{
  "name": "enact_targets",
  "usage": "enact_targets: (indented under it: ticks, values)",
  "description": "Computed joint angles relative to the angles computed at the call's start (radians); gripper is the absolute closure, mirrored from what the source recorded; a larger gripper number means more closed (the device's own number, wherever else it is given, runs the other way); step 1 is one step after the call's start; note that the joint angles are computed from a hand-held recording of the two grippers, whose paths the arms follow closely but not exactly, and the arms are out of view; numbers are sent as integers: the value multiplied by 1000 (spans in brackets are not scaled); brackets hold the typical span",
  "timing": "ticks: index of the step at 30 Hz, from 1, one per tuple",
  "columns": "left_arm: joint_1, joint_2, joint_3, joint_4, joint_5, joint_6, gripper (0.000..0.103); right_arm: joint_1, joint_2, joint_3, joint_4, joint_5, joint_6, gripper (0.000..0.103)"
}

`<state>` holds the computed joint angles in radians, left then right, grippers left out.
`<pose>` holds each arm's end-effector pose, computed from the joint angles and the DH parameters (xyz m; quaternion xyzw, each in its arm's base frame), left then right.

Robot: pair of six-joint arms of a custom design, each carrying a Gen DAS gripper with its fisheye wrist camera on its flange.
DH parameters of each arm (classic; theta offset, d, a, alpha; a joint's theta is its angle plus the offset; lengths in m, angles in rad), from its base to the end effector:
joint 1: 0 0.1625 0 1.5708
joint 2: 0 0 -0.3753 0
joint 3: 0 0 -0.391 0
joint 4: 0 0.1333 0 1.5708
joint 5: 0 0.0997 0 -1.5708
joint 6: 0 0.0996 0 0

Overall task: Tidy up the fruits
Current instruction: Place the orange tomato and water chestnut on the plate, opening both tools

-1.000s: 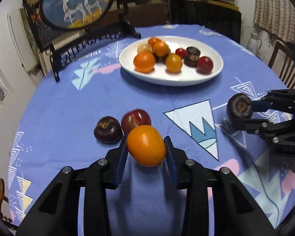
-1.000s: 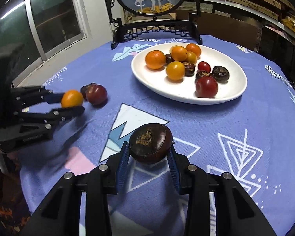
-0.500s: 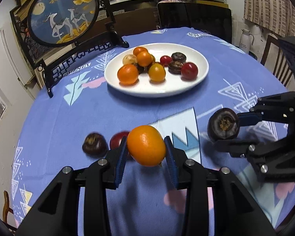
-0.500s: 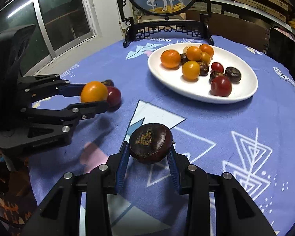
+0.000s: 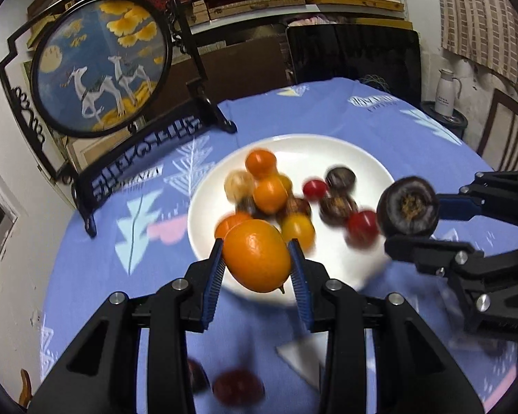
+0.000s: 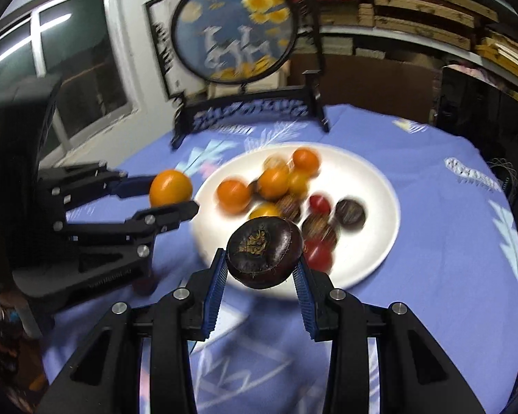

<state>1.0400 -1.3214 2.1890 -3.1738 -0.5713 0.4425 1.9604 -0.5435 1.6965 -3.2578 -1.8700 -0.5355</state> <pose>-0.0434 -0.5028 0.2549 0.2308 0.8045 -0.3349 0.4328 0.3294 -0.5286 -0.0320 0.3904 -0.8711 0.2497 0.1624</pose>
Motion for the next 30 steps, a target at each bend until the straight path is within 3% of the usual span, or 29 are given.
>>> enact_targets:
  ticks: [5, 12, 13, 14, 16, 24, 30]
  values:
    - [37, 118, -142, -36, -7, 59, 67, -15, 50, -106, 5, -9, 4, 64]
    - [84, 242, -265, -54, 18, 107, 65, -36, 167, -313, 110, -51, 21, 63]
    - [90, 254, -277, -58, 27, 107, 57, -38, 178, -332, 123, -53, 20, 60]
    - [93, 261, -284, -66, 33, 107, 44, -40, 185, -344, 134, -53, 17, 50]
    - [101, 262, -288, -86, 33, 96, 39, -36, 206, -362, 100, -83, 1, 47]
    - [108, 115, -182, -128, 7, 93, 33, -51, 90, -164, 16, -27, 20, 40]
    - [101, -128, -16, -97, 13, 54, 21, -8, 15, 25, 25, 35, -39, 37]
